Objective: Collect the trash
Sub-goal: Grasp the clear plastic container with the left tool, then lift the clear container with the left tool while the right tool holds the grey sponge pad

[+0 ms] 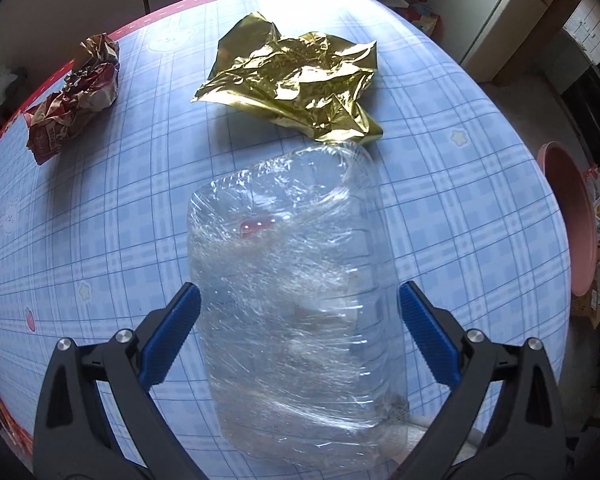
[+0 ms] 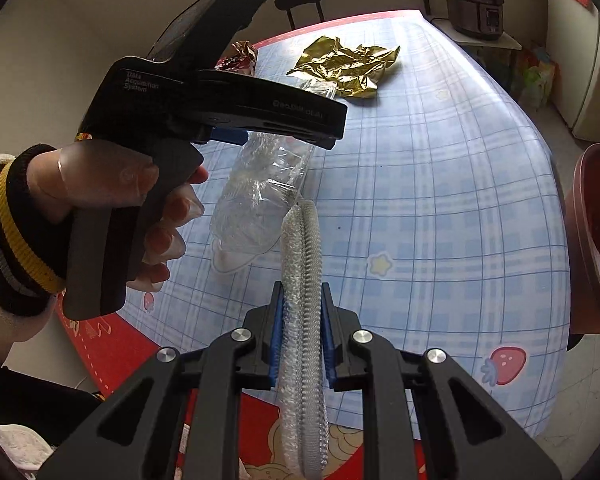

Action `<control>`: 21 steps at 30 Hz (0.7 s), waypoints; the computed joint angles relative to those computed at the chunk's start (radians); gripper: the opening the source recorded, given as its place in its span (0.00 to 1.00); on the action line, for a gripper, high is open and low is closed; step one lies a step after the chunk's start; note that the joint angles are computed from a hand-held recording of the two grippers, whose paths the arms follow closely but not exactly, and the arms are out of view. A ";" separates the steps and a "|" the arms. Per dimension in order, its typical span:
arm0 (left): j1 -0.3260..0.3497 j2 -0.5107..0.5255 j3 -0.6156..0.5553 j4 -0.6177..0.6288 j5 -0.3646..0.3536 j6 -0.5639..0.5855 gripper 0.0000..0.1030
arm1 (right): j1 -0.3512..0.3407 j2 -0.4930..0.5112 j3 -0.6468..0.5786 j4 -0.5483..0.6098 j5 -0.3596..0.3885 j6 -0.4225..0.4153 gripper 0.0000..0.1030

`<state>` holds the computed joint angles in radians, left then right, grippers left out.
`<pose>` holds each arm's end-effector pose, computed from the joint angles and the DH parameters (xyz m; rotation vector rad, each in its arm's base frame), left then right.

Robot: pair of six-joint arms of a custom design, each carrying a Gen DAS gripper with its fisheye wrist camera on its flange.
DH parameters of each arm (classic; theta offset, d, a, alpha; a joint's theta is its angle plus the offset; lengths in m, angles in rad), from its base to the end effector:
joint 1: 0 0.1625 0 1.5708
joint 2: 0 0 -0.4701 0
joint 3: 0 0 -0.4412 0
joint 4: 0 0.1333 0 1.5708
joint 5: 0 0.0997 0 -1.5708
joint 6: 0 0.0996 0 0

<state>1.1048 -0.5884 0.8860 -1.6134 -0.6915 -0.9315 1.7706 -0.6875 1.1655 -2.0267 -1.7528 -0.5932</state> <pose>-0.2137 -0.8924 0.2074 -0.3910 2.2438 -0.4647 0.2822 -0.8127 0.1577 1.1483 -2.7349 -0.0850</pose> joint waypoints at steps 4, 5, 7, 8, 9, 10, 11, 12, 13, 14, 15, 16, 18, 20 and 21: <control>-0.002 -0.001 0.008 0.036 0.005 -0.014 0.94 | 0.002 0.000 0.001 -0.002 -0.002 0.000 0.17; -0.002 -0.013 0.028 0.007 0.000 -0.004 0.93 | 0.004 0.000 0.002 -0.002 -0.004 -0.001 0.17; -0.001 -0.048 0.084 -0.076 -0.020 0.016 0.92 | 0.005 -0.001 0.003 -0.004 -0.007 -0.002 0.17; -0.001 -0.067 0.114 -0.120 -0.030 0.028 0.89 | 0.005 0.000 0.003 -0.004 -0.007 0.000 0.17; -0.001 -0.086 0.141 -0.160 -0.036 0.040 0.87 | 0.005 0.000 0.002 -0.004 -0.006 0.001 0.17; -0.002 -0.103 0.165 -0.196 -0.042 0.057 0.84 | 0.004 -0.001 0.003 -0.005 -0.005 0.003 0.17; -0.003 -0.121 0.191 -0.232 -0.048 0.076 0.80 | 0.004 -0.001 0.003 -0.006 -0.005 0.006 0.17; -0.004 -0.137 0.213 -0.263 -0.054 0.094 0.79 | 0.003 -0.001 0.004 -0.007 -0.003 0.008 0.17; -0.008 -0.153 0.235 -0.284 -0.062 0.098 0.76 | 0.002 -0.001 0.004 -0.008 -0.003 0.010 0.17; -0.009 -0.171 0.257 -0.314 -0.074 0.106 0.73 | 0.002 -0.001 0.004 -0.008 -0.002 0.013 0.17; -0.010 -0.188 0.282 -0.346 -0.086 0.113 0.71 | 0.002 0.000 0.003 -0.008 -0.002 0.016 0.17; -0.011 -0.208 0.309 -0.384 -0.099 0.127 0.67 | 0.002 0.000 0.002 -0.009 -0.001 0.019 0.17; -0.016 -0.240 0.351 -0.431 -0.116 0.139 0.62 | 0.001 0.000 0.002 -0.011 -0.003 0.021 0.17; -0.022 -0.280 0.406 -0.479 -0.128 0.148 0.56 | -0.001 -0.001 0.001 -0.012 -0.003 0.023 0.17; -0.023 -0.297 0.425 -0.483 -0.134 0.139 0.56 | -0.002 -0.001 0.000 -0.011 -0.003 0.024 0.17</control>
<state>1.0823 -0.8851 1.3109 -2.0968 -0.8255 -0.7921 1.7690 -0.6884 1.1659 -2.0379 -1.7554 -0.5690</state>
